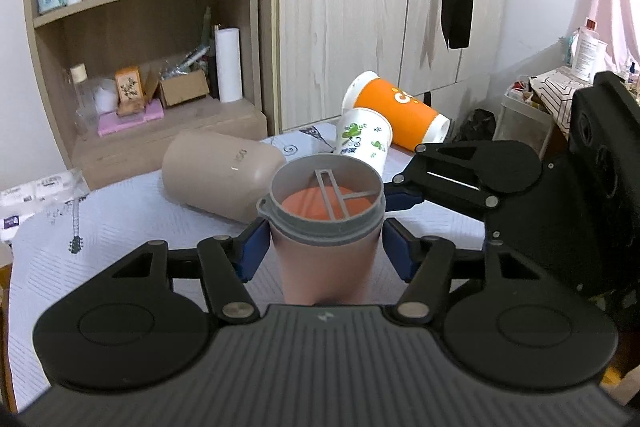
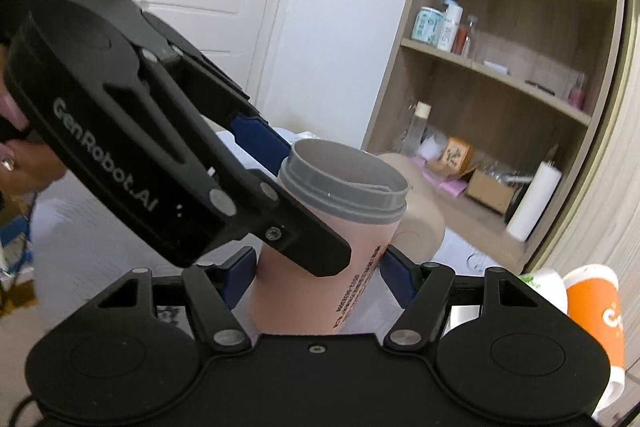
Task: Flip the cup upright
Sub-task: 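Lower the upright pink cup onto the cloth with the left tool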
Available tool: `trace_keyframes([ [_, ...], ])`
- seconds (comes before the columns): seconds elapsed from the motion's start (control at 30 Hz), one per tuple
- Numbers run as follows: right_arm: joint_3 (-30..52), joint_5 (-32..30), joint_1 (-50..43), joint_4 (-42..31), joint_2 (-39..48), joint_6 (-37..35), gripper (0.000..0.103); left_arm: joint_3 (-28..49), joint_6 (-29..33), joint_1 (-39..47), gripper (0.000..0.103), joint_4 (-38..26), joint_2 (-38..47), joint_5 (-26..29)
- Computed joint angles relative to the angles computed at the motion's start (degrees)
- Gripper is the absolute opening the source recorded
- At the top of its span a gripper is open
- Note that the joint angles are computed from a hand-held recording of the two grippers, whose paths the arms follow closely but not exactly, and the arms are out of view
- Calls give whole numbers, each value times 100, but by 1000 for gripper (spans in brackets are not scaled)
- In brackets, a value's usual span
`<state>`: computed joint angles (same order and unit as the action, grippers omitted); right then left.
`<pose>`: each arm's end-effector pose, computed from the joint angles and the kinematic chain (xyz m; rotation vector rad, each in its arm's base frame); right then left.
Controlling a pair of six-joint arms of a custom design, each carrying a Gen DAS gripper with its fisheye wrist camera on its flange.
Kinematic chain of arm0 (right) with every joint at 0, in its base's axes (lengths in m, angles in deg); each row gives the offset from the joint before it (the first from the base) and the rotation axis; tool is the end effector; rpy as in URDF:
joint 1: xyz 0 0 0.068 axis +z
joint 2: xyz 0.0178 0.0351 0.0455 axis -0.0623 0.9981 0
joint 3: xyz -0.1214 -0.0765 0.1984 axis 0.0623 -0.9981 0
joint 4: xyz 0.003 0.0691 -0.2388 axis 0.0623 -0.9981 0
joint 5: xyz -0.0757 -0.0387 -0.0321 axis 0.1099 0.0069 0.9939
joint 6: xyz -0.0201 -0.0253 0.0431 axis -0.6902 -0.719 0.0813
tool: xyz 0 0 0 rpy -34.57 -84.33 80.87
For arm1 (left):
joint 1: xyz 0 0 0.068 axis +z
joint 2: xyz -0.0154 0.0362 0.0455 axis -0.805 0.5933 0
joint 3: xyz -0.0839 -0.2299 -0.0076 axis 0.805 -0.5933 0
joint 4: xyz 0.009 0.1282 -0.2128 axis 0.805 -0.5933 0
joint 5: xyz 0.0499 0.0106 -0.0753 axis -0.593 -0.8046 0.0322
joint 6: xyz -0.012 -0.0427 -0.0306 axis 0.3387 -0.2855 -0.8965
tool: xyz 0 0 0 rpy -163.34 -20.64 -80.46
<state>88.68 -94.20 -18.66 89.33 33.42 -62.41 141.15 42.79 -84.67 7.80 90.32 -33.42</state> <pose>0.2932 -0.0501 0.1545 -1.0683 1.6978 0.2755 0.2925 -0.1710 0.2383 0.4002 2.1175 -0.2394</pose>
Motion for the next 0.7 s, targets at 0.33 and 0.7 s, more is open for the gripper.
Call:
trace_keyframes([
  [0.33, -63, 102, 145, 575, 147, 282, 73, -153, 158, 13, 61, 492, 132, -181],
  [0.7, -198, 168, 167, 780, 108, 375, 75, -254, -358, 51, 65, 389, -35, 67],
])
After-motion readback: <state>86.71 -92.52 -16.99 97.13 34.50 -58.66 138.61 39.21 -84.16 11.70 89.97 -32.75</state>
